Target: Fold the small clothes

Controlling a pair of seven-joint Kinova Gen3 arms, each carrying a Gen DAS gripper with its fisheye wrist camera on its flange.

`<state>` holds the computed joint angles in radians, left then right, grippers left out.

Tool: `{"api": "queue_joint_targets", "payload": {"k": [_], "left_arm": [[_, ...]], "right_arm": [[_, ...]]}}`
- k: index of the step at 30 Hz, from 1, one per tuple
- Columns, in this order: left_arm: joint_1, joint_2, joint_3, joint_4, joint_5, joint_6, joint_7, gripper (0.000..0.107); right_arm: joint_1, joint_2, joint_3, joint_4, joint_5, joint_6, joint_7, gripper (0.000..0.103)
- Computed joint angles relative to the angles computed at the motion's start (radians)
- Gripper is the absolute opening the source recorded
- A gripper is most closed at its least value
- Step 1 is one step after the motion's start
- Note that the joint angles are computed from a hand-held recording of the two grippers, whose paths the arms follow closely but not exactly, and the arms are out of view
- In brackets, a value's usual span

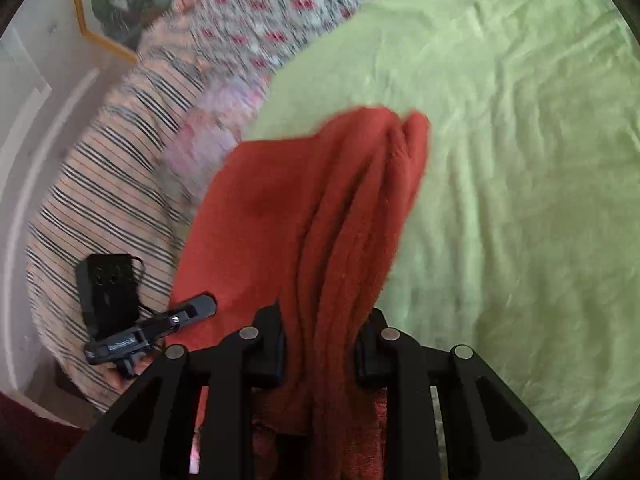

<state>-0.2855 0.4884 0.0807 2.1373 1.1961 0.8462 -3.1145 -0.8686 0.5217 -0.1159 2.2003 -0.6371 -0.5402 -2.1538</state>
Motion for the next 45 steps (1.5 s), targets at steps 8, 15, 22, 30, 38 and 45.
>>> {"api": "queue_joint_targets", "payload": {"k": [8, 15, 22, 30, 38, 45], "left_arm": [[0.012, 0.095, 0.020, -0.193, 0.007, -0.004, 0.170, 0.054], [0.077, 0.211, 0.054, -0.459, -0.050, -0.093, 0.433, 0.032], [0.056, 0.107, 0.112, -0.332, 0.020, -0.238, 0.320, 0.046], [-0.091, -0.090, 0.178, 0.006, 0.152, -0.263, -0.002, 0.057], [0.040, -0.146, 0.056, 0.073, 0.132, -0.292, -0.025, 0.058], [0.161, -0.121, 0.004, 0.078, 0.140, -0.365, 0.004, 0.060]], "right_arm": [[-0.142, -0.049, 0.127, -0.043, -0.325, 0.143, 0.281, 0.049], [-0.409, -0.089, 0.365, -0.040, -0.610, 0.153, 0.492, 0.051], [-0.393, -0.116, 0.281, -0.107, -0.846, 0.078, 0.777, 0.051], [-0.213, -0.083, 0.139, -0.160, -0.891, 0.117, 0.901, 0.048], [-0.062, -0.064, -0.026, -0.181, -0.816, 0.051, 0.841, 0.010], [-0.117, -0.094, -0.056, -0.150, -0.942, -0.071, 0.908, 0.010]]}}
